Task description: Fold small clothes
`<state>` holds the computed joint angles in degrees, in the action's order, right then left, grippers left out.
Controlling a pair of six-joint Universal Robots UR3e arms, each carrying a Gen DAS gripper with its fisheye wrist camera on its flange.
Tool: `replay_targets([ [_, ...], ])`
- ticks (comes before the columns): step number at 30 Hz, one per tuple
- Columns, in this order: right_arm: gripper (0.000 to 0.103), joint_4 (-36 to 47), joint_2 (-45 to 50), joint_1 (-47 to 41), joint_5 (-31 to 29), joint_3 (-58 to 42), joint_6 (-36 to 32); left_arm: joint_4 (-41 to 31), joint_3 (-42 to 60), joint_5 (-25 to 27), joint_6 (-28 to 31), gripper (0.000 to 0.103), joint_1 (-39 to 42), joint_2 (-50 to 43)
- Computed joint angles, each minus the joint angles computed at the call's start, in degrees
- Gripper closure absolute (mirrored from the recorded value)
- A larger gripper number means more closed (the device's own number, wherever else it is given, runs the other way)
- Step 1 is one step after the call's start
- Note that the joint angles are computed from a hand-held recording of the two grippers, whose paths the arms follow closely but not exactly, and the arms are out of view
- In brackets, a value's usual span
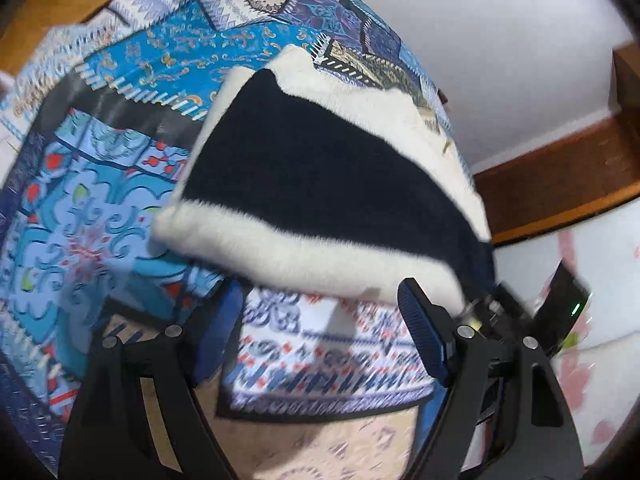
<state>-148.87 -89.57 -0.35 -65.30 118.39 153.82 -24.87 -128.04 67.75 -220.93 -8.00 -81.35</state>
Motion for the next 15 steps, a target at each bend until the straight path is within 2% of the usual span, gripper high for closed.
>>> replay_targets([
  [2, 0.049, 0.41, -0.29, -0.77, 1.23, 0.35, 0.26, 3.75, -1.35, -2.76, -1.58, 0.024, 2.15, -1.75],
  [4, 0.049, 3.53, -0.54, -2.48, 3.53, -0.41, -0.07, 7.86, -1.44, -3.41, -3.06, 0.024, 3.22, -4.72],
  [9, 0.049, 5.03, -1.03, -2.41, 3.73, -0.53, -0.28, 11.33, 2.91, 0.06, -6.52, 0.028, 3.45, -11.67],
  [10, 0.049, 5.11, -1.02, -2.18, 3.49, -0.68, -0.28, 10.56, 3.86, 1.30, -6.40, 0.041, 3.24, -12.21],
  [11, 0.049, 5.45, -0.96, -1.95, 3.27, -1.07, -0.31, 8.38, 6.19, 3.84, -5.70, 0.057, 2.33, -13.23],
  [14, 0.049, 6.55, -1.17, -1.71, 3.17, -2.09, -0.31, 9.57, 6.41, 4.61, -5.25, 0.076, 2.85, -13.50],
  [15, 0.049, 6.94, -1.31, -1.86, 3.44, -2.41, -0.35, 9.15, 6.23, 4.69, -4.45, 0.077, 3.34, -12.45],
])
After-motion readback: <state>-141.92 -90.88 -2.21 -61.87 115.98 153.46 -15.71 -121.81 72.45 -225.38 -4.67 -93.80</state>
